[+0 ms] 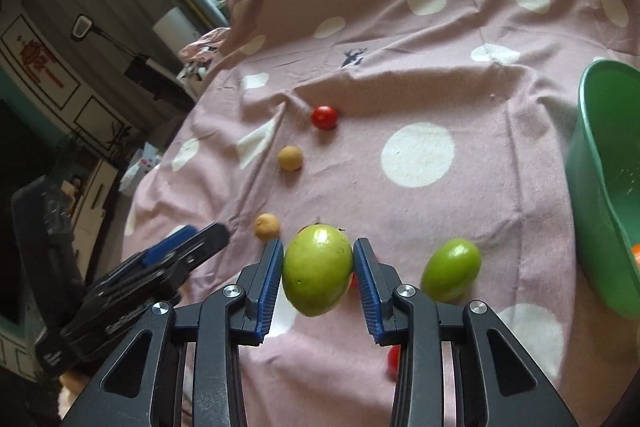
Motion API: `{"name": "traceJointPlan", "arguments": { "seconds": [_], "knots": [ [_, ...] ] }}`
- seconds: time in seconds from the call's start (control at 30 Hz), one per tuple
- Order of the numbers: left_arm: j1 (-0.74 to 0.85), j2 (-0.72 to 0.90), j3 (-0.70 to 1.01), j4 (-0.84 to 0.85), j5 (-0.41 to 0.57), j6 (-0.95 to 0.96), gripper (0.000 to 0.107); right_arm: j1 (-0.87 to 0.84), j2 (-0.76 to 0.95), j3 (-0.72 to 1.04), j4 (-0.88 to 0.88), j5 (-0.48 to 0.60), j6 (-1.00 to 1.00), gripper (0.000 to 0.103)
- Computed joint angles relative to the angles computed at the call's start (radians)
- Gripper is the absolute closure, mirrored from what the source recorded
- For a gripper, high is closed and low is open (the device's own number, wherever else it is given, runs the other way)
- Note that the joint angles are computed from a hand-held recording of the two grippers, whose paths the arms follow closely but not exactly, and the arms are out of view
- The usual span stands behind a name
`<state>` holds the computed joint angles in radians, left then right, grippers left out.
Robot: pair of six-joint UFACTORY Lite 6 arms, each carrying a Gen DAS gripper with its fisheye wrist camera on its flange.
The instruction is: Organize fruits
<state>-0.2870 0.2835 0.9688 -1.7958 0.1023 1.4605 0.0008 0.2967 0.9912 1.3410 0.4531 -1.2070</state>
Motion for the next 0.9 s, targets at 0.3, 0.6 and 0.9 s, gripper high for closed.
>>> {"name": "traceJointPlan", "arguments": {
  "seconds": [0.3, 0.6, 0.9],
  "knots": [
    [-0.010, 0.035, 0.031, 0.371, 0.030, -0.353, 0.067, 0.055, 0.106, 0.038, -0.189, -0.001, 0.202, 0.065],
    [-0.010, 0.059, 0.052, 0.473, 0.078, -0.448, 0.069, 0.050, 0.149, 0.066, -0.298, -0.017, 0.319, 0.065],
    [0.034, 0.086, 0.072, 0.425, 0.285, -0.397, 0.069, -0.043, 0.058, -0.001, -0.124, 0.034, 0.171, 0.060]
  ]
}}
